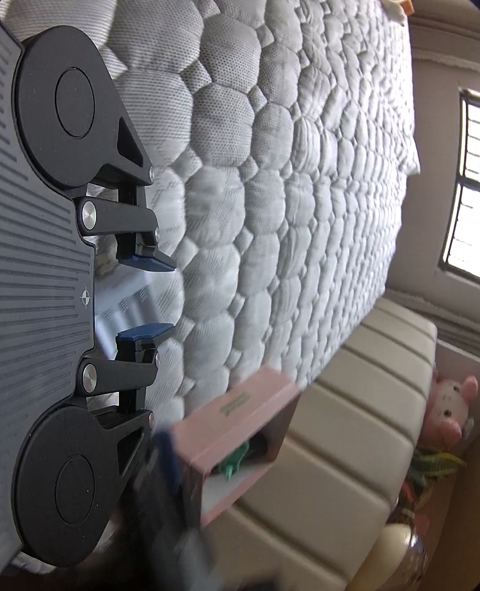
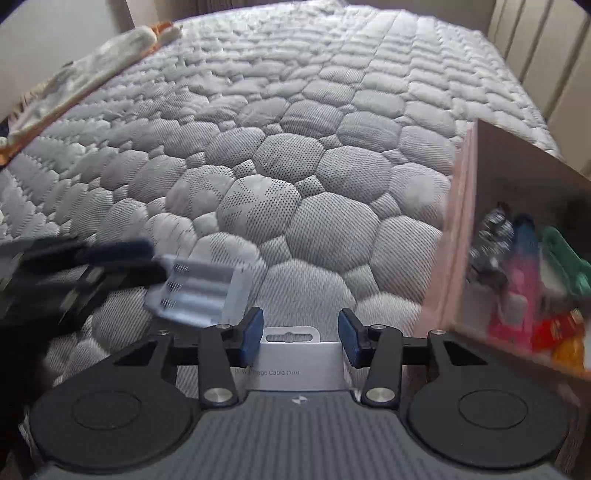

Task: Organize rigid objects
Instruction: 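Grasp the white battery charger with the left tool while the right holds the white USB-C box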

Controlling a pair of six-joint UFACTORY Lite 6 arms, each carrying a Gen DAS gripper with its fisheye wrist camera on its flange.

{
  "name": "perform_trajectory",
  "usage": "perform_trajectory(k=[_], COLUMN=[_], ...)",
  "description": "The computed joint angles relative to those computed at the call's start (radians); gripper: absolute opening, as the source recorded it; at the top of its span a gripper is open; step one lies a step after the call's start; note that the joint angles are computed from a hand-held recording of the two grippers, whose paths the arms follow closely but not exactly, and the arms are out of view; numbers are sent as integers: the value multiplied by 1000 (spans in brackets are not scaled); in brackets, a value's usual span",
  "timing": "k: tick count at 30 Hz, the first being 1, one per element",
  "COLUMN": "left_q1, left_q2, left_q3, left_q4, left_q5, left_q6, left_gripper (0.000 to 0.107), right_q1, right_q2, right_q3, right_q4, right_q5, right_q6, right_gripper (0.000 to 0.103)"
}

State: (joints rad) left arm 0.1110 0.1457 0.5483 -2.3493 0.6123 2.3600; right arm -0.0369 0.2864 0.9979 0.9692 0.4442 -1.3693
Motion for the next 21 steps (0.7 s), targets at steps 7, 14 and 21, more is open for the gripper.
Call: perform_trajectory(k=[7,14,21], left_q1=[38,-58,-362], left_q2=[102,-96,-269], left_q3=[87,-79,-136], left_q4=[212,199,-514], left_q5=[4,-74,-321], left_q6=[-220,-182,488], left_gripper=[34,35,35], right_q1=[-288,-285,-353], right_q2=[-248,-174,-231], right_q3=[-346,-392,-489], right_q4=[400,490,588], right_q5=[143,248,231], right_q6=[-581,-784,-939], right_gripper=[83,84,69])
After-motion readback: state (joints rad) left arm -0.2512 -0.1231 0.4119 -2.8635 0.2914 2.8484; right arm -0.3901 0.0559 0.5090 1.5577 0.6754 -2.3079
